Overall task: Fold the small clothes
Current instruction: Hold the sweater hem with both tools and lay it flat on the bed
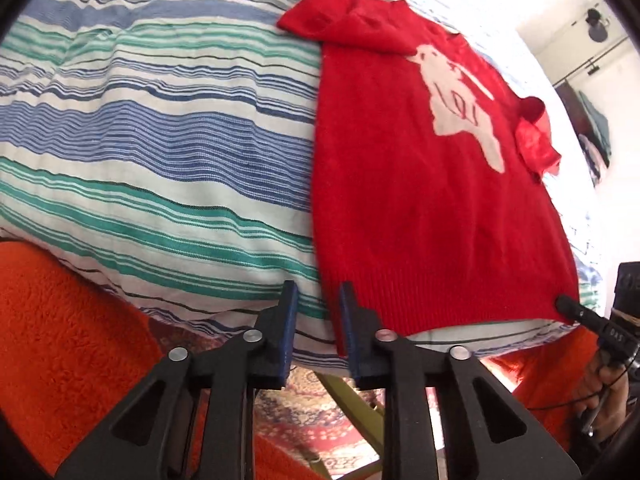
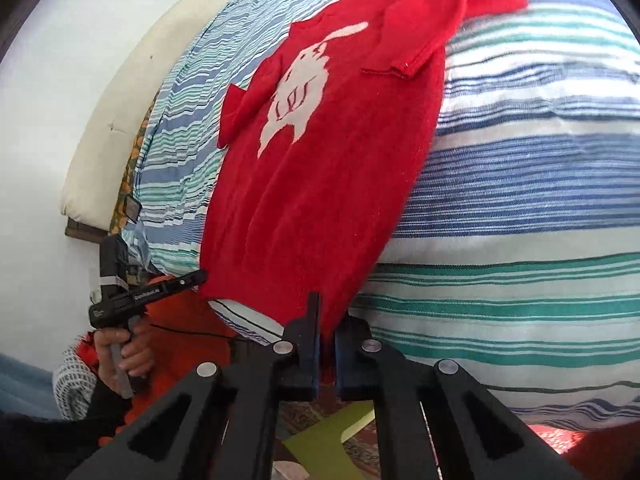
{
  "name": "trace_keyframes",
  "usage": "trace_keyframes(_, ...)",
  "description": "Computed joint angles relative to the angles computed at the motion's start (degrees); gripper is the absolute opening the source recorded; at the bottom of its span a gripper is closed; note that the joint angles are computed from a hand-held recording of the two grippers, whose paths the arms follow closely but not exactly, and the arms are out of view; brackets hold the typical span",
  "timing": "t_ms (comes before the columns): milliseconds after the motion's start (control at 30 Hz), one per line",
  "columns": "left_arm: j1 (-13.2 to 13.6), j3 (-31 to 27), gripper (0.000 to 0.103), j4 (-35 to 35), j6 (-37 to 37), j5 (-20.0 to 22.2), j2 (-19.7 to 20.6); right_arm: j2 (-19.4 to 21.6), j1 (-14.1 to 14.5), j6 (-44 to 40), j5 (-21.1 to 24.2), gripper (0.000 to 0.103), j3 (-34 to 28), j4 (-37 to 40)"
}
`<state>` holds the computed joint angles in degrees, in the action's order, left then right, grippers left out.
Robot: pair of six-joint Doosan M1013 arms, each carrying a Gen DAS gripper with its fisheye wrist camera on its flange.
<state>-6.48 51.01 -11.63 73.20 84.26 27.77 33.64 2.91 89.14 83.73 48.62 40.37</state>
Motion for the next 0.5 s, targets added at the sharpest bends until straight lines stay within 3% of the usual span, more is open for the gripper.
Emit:
trace_keyframes(67, -0.07, 0.0, 0.047, -0.59, 1.29, 0.3, 0.4, 0.12, 0.23, -0.67, -0.34, 0.008, 0.27, 0.08)
trace_keyframes(233, -1.12, -1.39, 0.044, 2.18, 3.05, 3.12, 1.6, 0.65, 0.82, 2.86, -1.18, 0.019, 1.22, 0.39)
trace_keyframes(267, -1.18, -1.74, 0.031, 1.93, 2.92, 3.41, 1.86, 0.5, 0.91, 2.68, -1.65, 0.019, 1.64, 0.65)
trace_keyframes(300, -1.23, -2.03, 0.006, 1.13, 3.45, 3.89, 2.16, 0.36, 1.02, 2.48, -1.97, 0.019, 1.9, 0.64)
trace_keyframes(433, -3.24, -3.44, 0.002, 5.66, 5.6, 3.05, 2.12, 0.62, 1.46, 2.58, -1.81, 0.018, 1.69, -0.14)
trace_keyframes(500, -3.79, -3.74, 0.002, 8.88, 4.21, 1.66, 1.3, 0.46, 1.98, 2.04, -1.31, 0.005, 0.54, -3.08)
